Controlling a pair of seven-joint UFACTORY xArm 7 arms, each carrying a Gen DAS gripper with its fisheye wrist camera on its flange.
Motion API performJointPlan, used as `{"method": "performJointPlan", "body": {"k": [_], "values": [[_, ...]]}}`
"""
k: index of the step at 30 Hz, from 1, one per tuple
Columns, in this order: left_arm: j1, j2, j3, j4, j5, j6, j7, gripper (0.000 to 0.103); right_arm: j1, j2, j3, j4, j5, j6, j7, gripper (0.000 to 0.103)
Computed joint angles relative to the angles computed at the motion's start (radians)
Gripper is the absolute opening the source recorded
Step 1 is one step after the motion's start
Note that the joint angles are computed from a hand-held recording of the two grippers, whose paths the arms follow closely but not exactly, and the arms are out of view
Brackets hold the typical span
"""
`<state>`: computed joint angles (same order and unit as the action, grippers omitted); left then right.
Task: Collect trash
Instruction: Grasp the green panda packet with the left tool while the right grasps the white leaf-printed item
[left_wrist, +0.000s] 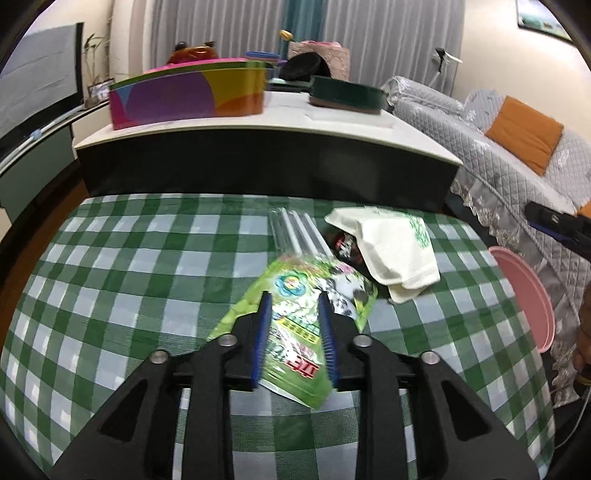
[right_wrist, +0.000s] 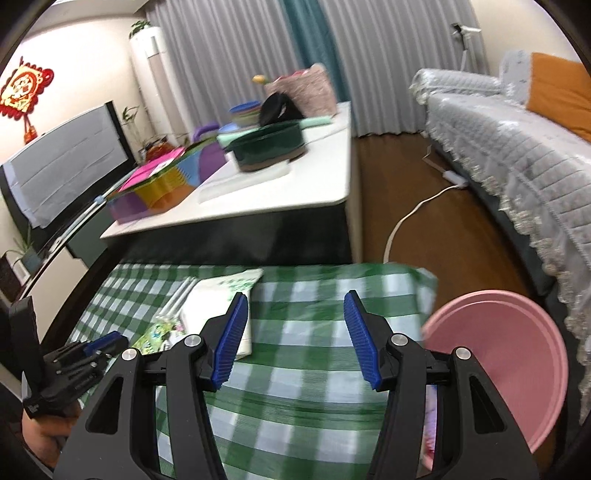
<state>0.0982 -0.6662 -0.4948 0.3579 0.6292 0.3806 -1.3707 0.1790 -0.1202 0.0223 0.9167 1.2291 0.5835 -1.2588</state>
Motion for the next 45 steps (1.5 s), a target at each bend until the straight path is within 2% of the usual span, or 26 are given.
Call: {"method": "performJointPlan", "body": {"k": [2,3,7,9,13,16,23,24,25,26,27,28,29,30,32,37,41,45], "values": [[0.008,0.028,-0.017,0.015,0.015,-0.008,0.001,0.043,0.01,0.022,0.011,0.007,0.0,0.008,0.001,0.054],[0.009,0.046,-0.025,0.025,0.024,-0.009,0.003,0.045,0.014,0.035,0.018,0.012,-0.002,0.015,0.006,0.054],[0.003,0.15,-0.066,0.098,0.092,0.057,0.021,0.058,0.018,0.087,0.039,0.036,-0.016,0.035,0.04,0.055],[-0.011,0.212,-0.083,0.148,0.127,0.145,0.029,0.058,0.017,0.109,0.049,0.044,-0.023,0.04,0.061,0.055],[-0.048,0.288,-0.068,0.197,0.161,0.249,0.03,0.059,0.005,0.158,0.066,0.068,-0.039,0.07,0.104,0.057],[-0.077,0.325,-0.04,0.22,0.179,0.288,0.026,0.059,-0.002,0.197,0.081,0.092,-0.052,0.099,0.128,0.06],[-0.14,0.387,0.014,0.263,0.253,0.355,-0.017,0.059,-0.011,0.255,0.115,0.123,-0.069,0.138,0.141,0.059],[-0.151,0.392,0.026,0.267,0.256,0.357,-0.02,0.057,-0.012,0.259,0.119,0.125,-0.07,0.143,0.14,0.057],[-0.162,0.394,0.041,0.268,0.257,0.353,-0.02,0.05,-0.014,0.263,0.122,0.128,-0.071,0.151,0.137,0.051],[-0.174,0.398,0.055,0.27,0.259,0.35,-0.017,0.041,-0.016,0.266,0.124,0.13,-0.073,0.164,0.134,0.04],[-0.187,0.402,0.066,0.273,0.261,0.354,-0.017,0.037,-0.019,0.264,0.126,0.131,-0.075,0.178,0.129,0.036],[-0.201,0.403,0.077,0.275,0.262,0.357,-0.016,0.028,-0.021,0.262,0.126,0.131,-0.073,0.184,0.124,0.027],[-0.215,0.402,0.088,0.275,0.264,0.357,-0.017,0.025,-0.025,0.255,0.126,0.129,-0.064,0.197,0.112,0.018],[-0.229,0.399,0.096,0.277,0.266,0.361,-0.022,0.023,-0.029,0.248,0.124,0.128,-0.056,0.209,0.104,0.016],[-0.257,0.382,0.111,0.279,0.275,0.379,-0.038,0.016,-0.036,0.224,0.115,0.121,-0.039,0.233,0.093,0.014],[-0.32,0.298,0.137,0.269,0.29,0.447,-0.07,0.011,-0.047,0.149,0.084,0.083,-0.005,0.271,0.044,0.011],[-0.335,0.233,0.135,0.262,0.277,0.467,-0.067,0.007,-0.046,0.059,0.048,0.041,0.004,0.281,0.018,0.01],[-0.337,0.161,0.131,0.242,0.247,0.448,-0.052,0.004,-0.037,-0.015,0.019,0.008,-0.014,0.272,0.011,0.01]]}}
